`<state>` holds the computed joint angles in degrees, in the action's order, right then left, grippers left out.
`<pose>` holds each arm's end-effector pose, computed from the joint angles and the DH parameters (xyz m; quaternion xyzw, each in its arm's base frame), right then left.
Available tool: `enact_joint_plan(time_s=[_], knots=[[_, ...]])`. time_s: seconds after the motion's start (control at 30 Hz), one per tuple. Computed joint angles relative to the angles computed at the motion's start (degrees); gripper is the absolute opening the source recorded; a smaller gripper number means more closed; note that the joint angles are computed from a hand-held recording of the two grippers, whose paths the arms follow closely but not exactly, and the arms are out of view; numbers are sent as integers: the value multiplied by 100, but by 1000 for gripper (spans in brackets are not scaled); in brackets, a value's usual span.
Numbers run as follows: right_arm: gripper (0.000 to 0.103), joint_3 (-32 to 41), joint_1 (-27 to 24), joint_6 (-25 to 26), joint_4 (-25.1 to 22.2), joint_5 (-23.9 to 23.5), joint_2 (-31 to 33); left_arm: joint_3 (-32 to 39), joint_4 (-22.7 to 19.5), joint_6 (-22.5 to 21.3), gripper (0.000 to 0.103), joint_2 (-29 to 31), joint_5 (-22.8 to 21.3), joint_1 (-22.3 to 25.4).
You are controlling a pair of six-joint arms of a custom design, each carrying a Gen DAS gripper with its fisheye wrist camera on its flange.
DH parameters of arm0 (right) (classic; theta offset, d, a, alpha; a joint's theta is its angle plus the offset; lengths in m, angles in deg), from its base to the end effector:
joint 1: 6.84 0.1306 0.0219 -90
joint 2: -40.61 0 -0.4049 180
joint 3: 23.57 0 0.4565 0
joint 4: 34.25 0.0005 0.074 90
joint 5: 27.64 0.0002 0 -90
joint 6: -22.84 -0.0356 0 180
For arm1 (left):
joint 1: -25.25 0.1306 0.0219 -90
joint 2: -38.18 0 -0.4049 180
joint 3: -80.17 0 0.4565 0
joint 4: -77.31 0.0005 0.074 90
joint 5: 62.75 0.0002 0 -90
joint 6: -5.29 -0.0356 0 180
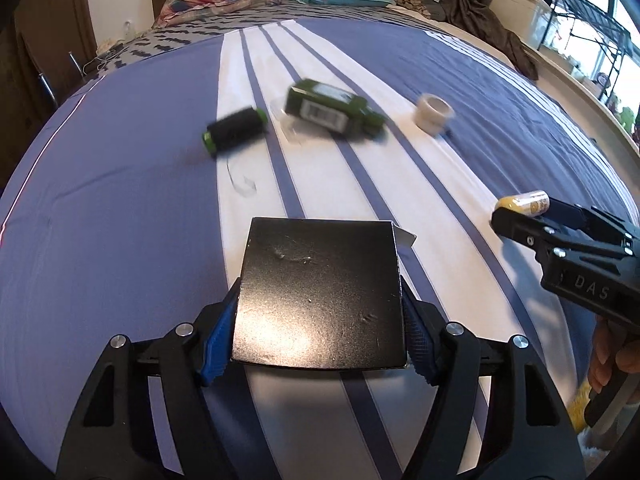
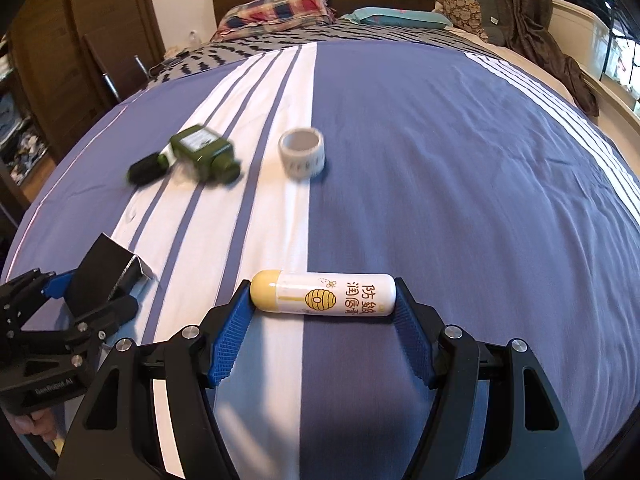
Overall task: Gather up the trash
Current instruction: 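Grasp the black box with left tool while right tool grasps the lip balm tube, then lower both tools into the bin and open both to drop box and lip balm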
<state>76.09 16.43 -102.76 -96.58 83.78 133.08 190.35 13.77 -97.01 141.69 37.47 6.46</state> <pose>0.5137 0.2062 0.5042 0.1560 0.9261 -0.0098 0.3435 0.5936 -0.2092 0.4859 0.2803 0.9130 -0.1013 0.2787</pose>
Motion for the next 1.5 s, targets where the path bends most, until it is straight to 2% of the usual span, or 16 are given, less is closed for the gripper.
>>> enact_joint_plan(time_s=[0.2,0.5,0.8,1.2,1.5], knots=[[69,-512,414,-319,-97,180,-606,-1003,181,73,68,-929,78,4],[69,-1294,1297,-976,-271,637,-1569,-2324,336,171,68,-2360,337,55],[69,-1962,1995,-1618,-353,407,-2065,-3360,168,97,68,-3342,488,45],[69,-2525,2321,-2056,-388,-182,-1990,-4154,-146,82,68,-3602,295,-10],[69,-2846,2167,-2132,-188,-879,-1764,-4403,-381,119,68,-3138,234,-85]])
